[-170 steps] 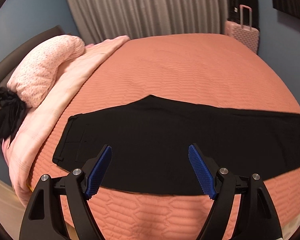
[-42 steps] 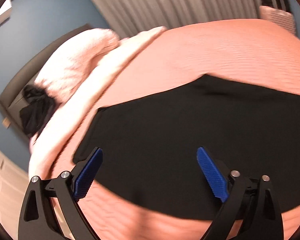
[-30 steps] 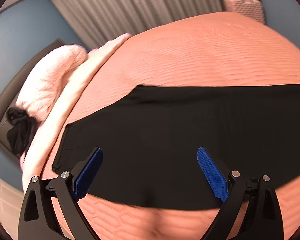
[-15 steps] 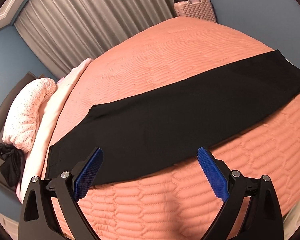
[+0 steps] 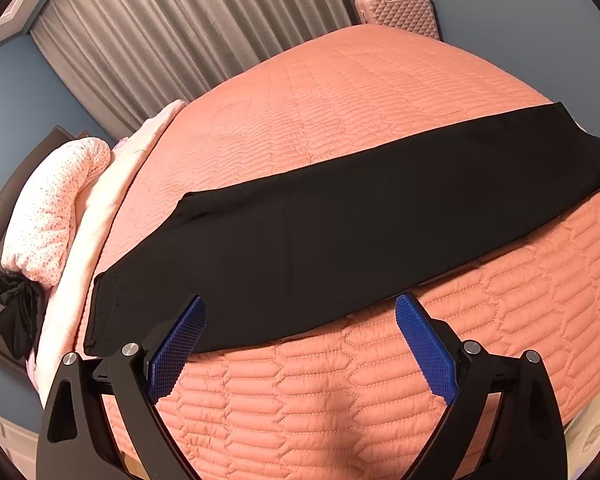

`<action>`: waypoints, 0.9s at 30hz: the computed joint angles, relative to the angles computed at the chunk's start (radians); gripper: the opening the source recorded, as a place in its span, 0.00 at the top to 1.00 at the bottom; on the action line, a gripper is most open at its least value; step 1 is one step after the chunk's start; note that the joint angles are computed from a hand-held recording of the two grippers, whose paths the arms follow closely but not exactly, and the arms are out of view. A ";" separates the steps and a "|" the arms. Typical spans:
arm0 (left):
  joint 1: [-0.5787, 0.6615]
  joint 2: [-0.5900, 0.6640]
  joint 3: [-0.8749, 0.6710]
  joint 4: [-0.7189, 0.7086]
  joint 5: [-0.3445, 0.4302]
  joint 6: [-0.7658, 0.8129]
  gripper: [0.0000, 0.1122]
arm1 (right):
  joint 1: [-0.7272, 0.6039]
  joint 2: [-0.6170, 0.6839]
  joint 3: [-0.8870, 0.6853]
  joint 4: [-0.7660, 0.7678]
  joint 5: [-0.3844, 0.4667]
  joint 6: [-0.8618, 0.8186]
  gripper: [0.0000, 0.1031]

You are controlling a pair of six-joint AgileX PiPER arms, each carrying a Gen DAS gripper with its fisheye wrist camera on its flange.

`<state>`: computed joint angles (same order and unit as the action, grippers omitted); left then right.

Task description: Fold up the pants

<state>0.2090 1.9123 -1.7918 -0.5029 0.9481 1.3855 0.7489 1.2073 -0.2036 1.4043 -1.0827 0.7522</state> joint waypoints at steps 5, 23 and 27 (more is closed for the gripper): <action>0.008 -0.007 0.006 -0.010 0.007 0.020 0.16 | -0.056 -0.045 -0.049 0.035 0.082 -0.187 0.26; 0.018 0.137 -0.196 0.100 0.061 -0.144 0.16 | -0.428 0.061 -0.030 -0.424 0.338 0.007 0.84; 0.037 0.205 -0.304 0.118 0.114 -0.185 0.16 | -0.436 0.066 -0.084 -0.327 0.390 -0.102 0.82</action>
